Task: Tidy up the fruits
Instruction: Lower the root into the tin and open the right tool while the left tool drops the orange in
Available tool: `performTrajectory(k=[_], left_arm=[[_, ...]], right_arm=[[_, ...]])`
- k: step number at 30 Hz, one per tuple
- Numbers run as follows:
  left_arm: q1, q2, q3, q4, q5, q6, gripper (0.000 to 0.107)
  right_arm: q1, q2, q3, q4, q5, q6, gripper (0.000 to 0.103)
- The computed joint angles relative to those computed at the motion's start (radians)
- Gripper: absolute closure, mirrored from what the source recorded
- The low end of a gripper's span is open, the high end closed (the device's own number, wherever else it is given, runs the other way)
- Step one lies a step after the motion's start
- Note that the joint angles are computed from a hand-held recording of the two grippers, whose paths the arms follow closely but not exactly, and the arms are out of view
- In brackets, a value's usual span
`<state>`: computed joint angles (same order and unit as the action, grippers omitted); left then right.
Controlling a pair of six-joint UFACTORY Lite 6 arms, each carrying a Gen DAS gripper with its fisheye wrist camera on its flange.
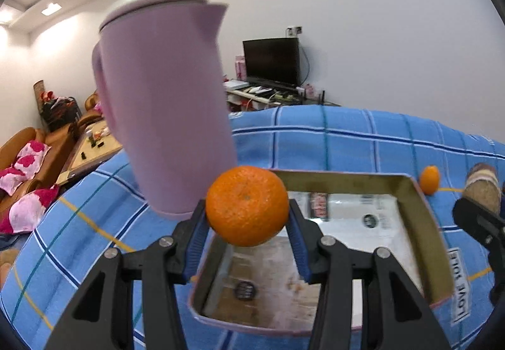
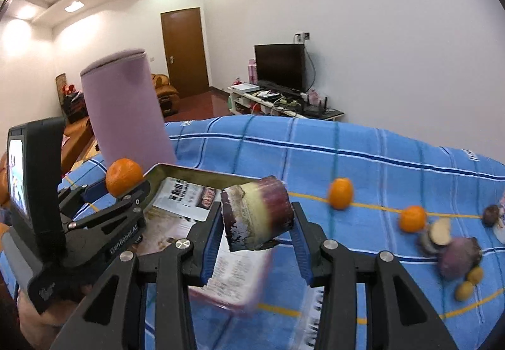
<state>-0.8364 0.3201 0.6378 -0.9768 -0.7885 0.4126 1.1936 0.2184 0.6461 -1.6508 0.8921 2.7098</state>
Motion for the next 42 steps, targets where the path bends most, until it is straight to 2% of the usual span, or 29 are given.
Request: performTrajectory(k=[4, 9, 12, 18, 23, 34, 39, 42], left_arm=[[-0.003, 0.048, 0.021, -0.028, -0.045, 0.033, 0.057], [0.038, 0.028, 0.007, 0.065, 0.038, -0.054, 0.057], [0.030, 0.023, 0.001, 0.057, 0.029, -0.058, 0.057], [0.003, 0.042, 0.025, -0.004, 0.023, 0.003, 0.057], [0.020, 0.049, 0.039, 0.000, 0.057, -0.004, 0.056], [0.018, 0.051, 0.034, 0.006, 0.050, -0.008, 0.054], [0.013, 0.054, 0.034, -0.013, 0.036, -0.003, 0.056], [0.015, 0.048, 0.028, -0.022, 0.031, -0.014, 0.044]], right_arm=[[-0.043, 0.117, 0.081, -0.058, -0.036, 0.042, 0.059], [-0.065, 0.211, 0.151, -0.086, -0.086, 0.042, 0.059], [-0.072, 0.242, 0.175, -0.087, -0.108, 0.031, 0.059], [-0.085, 0.259, 0.199, -0.079, -0.135, 0.001, 0.059], [-0.082, 0.254, 0.197, -0.071, -0.144, -0.009, 0.059], [-0.088, 0.254, 0.190, -0.096, -0.149, 0.023, 0.059], [-0.076, 0.230, 0.151, -0.139, -0.127, 0.090, 0.052], [-0.071, 0.207, 0.113, -0.181, -0.109, 0.159, 0.044]])
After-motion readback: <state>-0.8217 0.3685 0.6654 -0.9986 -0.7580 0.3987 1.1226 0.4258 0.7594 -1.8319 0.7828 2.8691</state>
